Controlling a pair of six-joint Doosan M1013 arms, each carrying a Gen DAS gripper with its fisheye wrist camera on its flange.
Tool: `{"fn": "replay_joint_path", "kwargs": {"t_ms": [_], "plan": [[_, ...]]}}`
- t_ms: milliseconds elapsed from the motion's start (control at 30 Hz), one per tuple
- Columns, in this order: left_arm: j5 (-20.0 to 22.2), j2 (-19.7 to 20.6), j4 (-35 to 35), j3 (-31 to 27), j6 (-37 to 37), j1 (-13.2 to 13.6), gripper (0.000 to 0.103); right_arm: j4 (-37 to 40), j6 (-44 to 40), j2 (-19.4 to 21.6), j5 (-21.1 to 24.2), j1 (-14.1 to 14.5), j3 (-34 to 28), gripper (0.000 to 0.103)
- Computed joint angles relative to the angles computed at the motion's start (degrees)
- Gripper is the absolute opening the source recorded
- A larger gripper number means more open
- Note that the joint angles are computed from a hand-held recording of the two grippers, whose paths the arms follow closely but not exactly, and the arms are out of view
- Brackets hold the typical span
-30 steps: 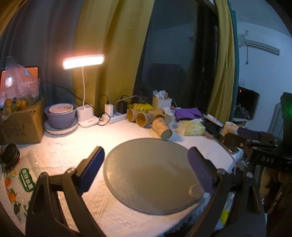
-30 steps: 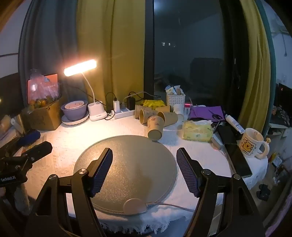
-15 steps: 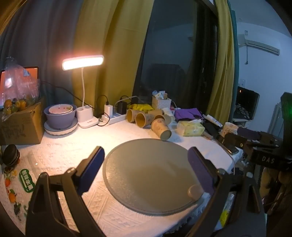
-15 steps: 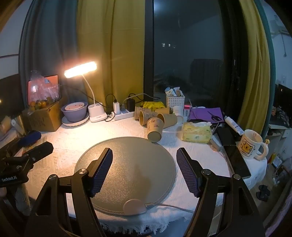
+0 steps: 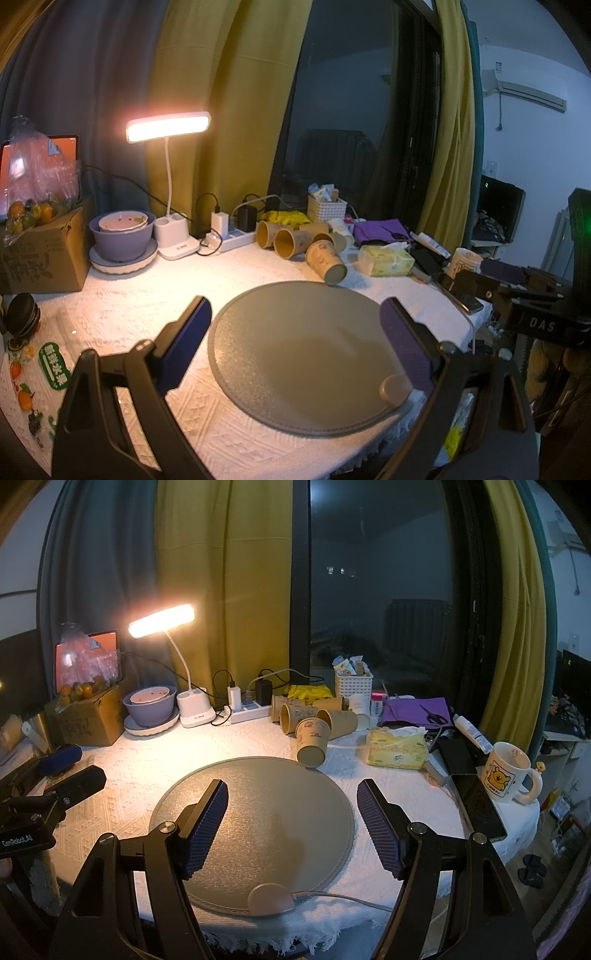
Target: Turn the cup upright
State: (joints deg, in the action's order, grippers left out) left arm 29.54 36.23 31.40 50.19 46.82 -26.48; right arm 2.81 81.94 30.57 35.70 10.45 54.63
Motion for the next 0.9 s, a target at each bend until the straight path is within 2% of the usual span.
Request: {"fn": "replay_joint_path", "kwargs": {"t_ms": [900], "plan": [[0.2, 0.12, -0.48, -0.54, 0.43, 0.13, 0.093, -0.19, 0.11, -0.01, 0.08, 0.05, -0.07, 0.075]]}}
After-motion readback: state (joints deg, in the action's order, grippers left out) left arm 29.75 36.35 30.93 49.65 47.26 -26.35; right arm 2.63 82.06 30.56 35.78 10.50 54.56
